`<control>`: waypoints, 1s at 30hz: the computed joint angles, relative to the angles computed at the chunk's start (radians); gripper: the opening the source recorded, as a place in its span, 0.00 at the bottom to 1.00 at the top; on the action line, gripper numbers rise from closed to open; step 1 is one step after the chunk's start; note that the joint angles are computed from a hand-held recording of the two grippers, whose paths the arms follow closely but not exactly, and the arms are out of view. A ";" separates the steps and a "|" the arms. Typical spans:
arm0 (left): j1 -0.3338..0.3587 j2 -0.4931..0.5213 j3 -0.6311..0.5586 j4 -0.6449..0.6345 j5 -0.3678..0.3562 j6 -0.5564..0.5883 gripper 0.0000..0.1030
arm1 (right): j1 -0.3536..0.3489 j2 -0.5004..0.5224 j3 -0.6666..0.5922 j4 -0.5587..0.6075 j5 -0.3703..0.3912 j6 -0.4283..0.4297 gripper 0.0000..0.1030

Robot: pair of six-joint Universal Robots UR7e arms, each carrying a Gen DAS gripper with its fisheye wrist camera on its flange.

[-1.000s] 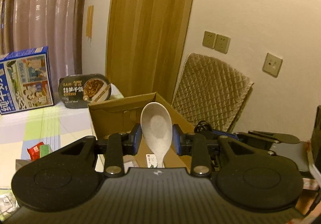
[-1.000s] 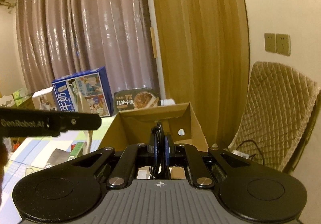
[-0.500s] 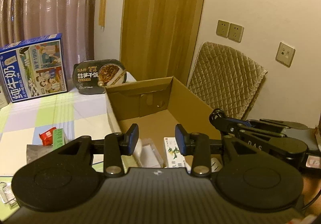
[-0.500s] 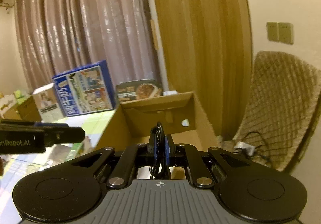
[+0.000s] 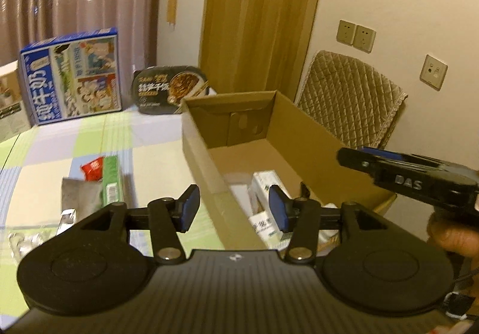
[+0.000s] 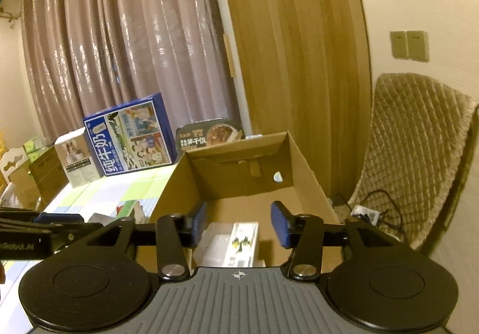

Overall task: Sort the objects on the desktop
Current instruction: 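Move both tools back over the remaining items on the table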

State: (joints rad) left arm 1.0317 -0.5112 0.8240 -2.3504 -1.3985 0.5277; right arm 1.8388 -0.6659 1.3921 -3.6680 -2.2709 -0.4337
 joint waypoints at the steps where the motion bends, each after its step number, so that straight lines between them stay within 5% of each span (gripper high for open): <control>1: 0.002 -0.012 0.018 -0.006 0.004 -0.005 0.47 | 0.007 0.000 0.018 -0.017 -0.005 -0.001 0.52; 11: 0.014 -0.138 0.190 -0.063 0.052 -0.007 0.59 | 0.075 0.008 0.098 -0.064 -0.063 0.071 0.66; 16: 0.024 -0.194 0.250 -0.087 0.071 -0.023 0.80 | 0.108 0.015 0.115 -0.051 -0.086 0.093 0.72; 22: 0.047 -0.260 0.320 -0.121 0.098 -0.021 0.92 | 0.136 0.037 0.122 -0.018 -0.084 0.126 0.83; 30: 0.087 -0.320 0.363 -0.153 0.175 -0.028 0.99 | 0.155 0.072 0.097 0.069 -0.053 0.160 0.96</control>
State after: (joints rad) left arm 1.1187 -0.8313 1.1871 -2.5031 -1.2237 0.5000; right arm 1.9942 -0.5937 1.4895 -3.5986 -2.3238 -0.2740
